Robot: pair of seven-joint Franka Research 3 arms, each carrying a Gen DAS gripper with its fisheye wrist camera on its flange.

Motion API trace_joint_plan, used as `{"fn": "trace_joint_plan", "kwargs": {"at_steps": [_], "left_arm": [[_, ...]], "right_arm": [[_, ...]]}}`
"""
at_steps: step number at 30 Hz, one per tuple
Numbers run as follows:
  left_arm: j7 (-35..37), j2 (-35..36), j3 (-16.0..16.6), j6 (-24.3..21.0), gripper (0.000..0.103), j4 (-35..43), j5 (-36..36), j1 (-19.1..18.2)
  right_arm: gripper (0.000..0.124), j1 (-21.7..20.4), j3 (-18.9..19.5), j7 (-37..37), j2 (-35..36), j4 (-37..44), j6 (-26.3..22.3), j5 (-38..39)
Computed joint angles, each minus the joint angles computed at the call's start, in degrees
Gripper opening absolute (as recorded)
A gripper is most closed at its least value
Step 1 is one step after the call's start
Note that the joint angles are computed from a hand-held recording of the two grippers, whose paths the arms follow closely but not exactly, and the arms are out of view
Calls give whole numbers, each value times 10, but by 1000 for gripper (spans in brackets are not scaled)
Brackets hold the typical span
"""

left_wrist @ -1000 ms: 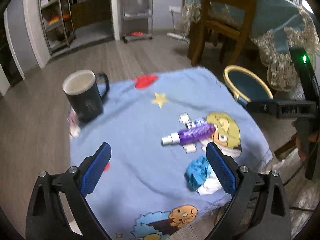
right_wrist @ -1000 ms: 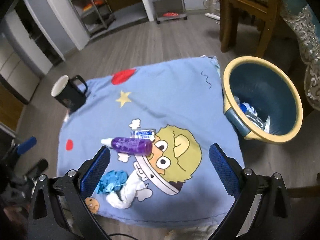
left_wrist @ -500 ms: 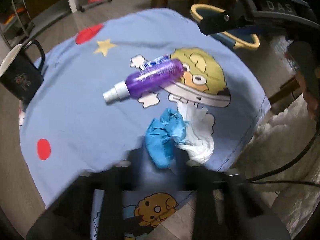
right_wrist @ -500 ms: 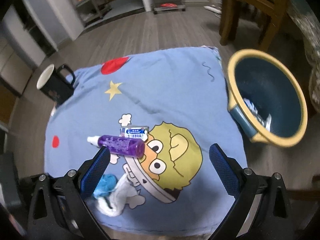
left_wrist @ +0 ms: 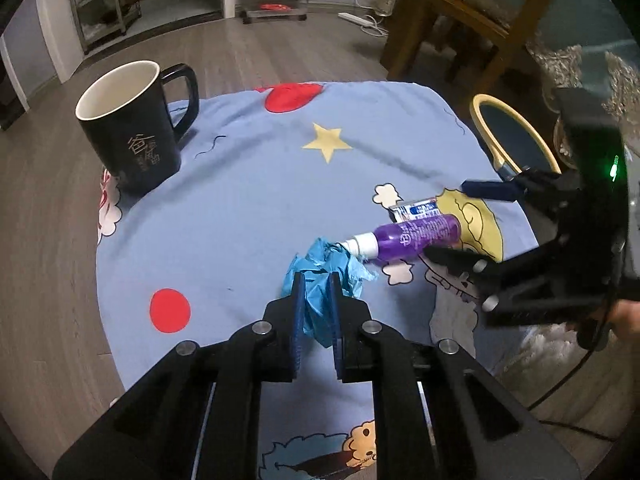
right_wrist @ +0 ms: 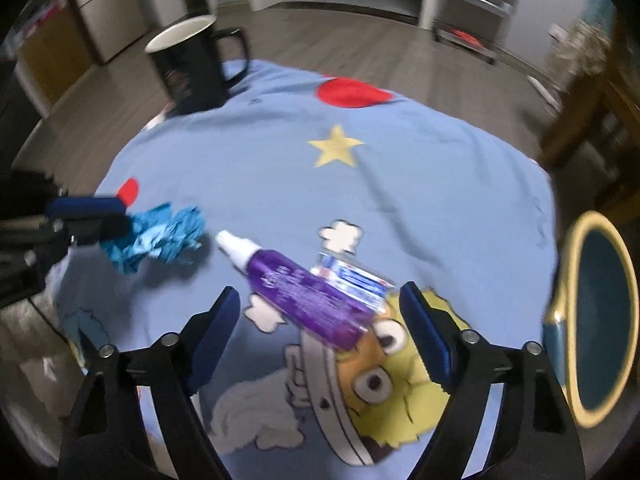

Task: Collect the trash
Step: 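Grasp the crumpled blue mask with the left gripper while the right gripper grasps the purple spray bottle, then lift the blue mask and purple bottle and carry both over the wastebasket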

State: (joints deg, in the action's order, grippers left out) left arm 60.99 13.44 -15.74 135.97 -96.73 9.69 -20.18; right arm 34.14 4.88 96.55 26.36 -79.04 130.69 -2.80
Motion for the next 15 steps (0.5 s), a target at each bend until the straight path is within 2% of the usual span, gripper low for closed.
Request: {"fn": "trace_joint_plan", "kwargs": {"at_steps": [8, 10, 11, 12, 15], "left_arm": [[3, 20, 0, -12, 11, 21, 2, -4], [1, 23, 1, -14, 11, 24, 4, -5], [0, 24, 1, -16, 11, 25, 5, -5], [0, 25, 2, -18, 11, 27, 6, -6], [1, 26, 2, -22, 11, 30, 11, -8]], "right_arm": [[72, 17, -5, -39, 58, 68, -64, -17], [64, 19, -5, -44, 67, 78, -73, -16], [53, 23, -9, -42, 72, 83, -78, -23], [49, 29, -14, -40, 71, 81, -78, -34], [38, 10, -1, -45, 62, 71, -71, 5]]}}
